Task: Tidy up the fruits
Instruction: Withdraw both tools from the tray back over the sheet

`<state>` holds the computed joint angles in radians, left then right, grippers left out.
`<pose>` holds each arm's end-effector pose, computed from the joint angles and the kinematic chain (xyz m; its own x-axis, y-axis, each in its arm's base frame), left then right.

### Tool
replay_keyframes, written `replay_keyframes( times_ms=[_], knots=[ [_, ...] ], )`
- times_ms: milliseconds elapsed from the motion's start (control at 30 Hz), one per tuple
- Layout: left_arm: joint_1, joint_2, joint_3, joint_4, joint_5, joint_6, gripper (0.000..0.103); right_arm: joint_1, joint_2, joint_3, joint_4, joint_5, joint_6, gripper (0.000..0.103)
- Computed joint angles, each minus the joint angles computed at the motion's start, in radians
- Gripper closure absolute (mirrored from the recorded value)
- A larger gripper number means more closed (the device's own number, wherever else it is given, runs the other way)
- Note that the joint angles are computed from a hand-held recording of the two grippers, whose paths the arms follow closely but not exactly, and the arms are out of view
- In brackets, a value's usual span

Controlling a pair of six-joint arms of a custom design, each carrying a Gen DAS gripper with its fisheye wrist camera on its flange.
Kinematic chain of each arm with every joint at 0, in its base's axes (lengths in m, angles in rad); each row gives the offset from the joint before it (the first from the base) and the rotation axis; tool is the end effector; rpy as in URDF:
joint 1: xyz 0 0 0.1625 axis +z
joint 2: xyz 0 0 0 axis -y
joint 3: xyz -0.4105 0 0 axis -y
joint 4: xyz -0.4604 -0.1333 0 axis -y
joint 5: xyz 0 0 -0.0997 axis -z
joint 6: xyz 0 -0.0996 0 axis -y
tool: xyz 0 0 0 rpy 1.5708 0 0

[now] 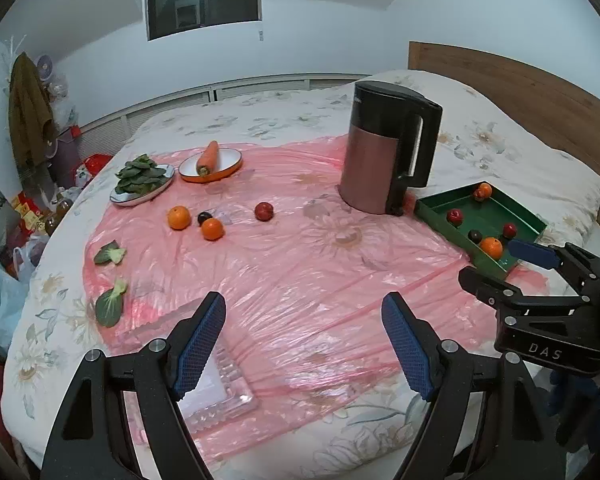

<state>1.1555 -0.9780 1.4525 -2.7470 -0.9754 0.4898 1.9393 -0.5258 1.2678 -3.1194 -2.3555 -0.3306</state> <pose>-0.1369 -0.7793 0.2940 -0.6524 0.3312 -0.6817 0.6970 0.6154 -0.3681 0.3520 -0.7370 0.0806 -0.7172 -0.0005 0.6968 -0.5097 0.6823 -0.5241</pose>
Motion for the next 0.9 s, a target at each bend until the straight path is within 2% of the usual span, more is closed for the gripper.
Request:
replay_keyframes(
  times_ms=[300, 533, 667, 900],
  knots=[
    [0.011, -0.035, 0.033, -0.034, 0.029, -0.006, 0.026, 0.025, 0.016, -0.012, -0.005, -0.019, -0.027, 0.0],
    [0.022, -0.066, 0.055, -0.057, 0.026, -0.018, 0.021, 0.046, 0.018, -0.007, -0.02, -0.033, -0.042, 0.0],
    [0.028, -0.081, 0.063, -0.072, 0.028, -0.018, 0.012, 0.06, 0.021, -0.011, -0.019, -0.037, -0.052, 0.0],
    [0.046, -0.087, 0.051, -0.085, 0.043, -0.023, 0.009, 0.069, 0.046, -0.048, -0.002, -0.019, -0.071, 0.0]
  ],
)
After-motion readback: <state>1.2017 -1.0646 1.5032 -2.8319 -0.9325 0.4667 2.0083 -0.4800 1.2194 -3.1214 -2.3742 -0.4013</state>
